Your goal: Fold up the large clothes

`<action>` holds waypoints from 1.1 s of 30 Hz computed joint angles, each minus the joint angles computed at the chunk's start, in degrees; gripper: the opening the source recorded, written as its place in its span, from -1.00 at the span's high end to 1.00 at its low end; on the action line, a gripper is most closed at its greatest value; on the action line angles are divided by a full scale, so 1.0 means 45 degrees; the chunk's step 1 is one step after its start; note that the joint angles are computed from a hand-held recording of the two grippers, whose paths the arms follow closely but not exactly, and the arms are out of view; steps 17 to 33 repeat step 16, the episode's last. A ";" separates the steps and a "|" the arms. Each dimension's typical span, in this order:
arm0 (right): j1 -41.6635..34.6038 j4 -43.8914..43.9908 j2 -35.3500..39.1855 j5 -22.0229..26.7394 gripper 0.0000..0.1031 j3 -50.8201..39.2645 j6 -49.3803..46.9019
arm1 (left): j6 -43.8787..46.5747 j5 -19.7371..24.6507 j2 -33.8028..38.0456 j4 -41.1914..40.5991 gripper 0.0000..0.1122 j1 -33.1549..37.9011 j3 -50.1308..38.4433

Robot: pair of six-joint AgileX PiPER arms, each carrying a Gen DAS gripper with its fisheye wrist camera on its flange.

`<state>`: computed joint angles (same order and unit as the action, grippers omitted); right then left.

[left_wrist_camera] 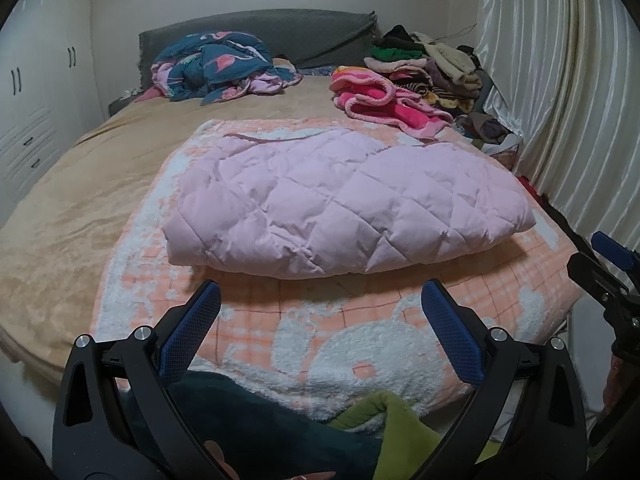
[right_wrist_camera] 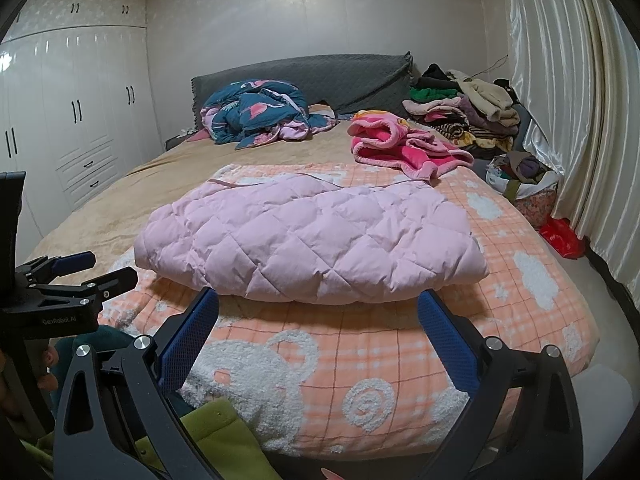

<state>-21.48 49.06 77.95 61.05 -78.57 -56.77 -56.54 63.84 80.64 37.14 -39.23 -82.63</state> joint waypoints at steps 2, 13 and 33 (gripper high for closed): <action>-0.0055 -0.0016 0.0056 -0.0024 -0.92 -0.0009 0.0022 | -0.0022 0.0041 0.0074 -0.0028 -0.67 0.0042 0.0056; -0.0946 0.0203 0.0714 -0.0270 -0.92 -0.0254 0.0014 | 0.0428 -0.0532 0.0141 -0.1162 -0.67 0.1270 0.0421; -0.1535 0.0352 0.1349 -0.0313 -0.92 -0.0589 0.0044 | 0.0745 -0.0903 -0.0073 -0.1624 -0.67 0.2556 0.0744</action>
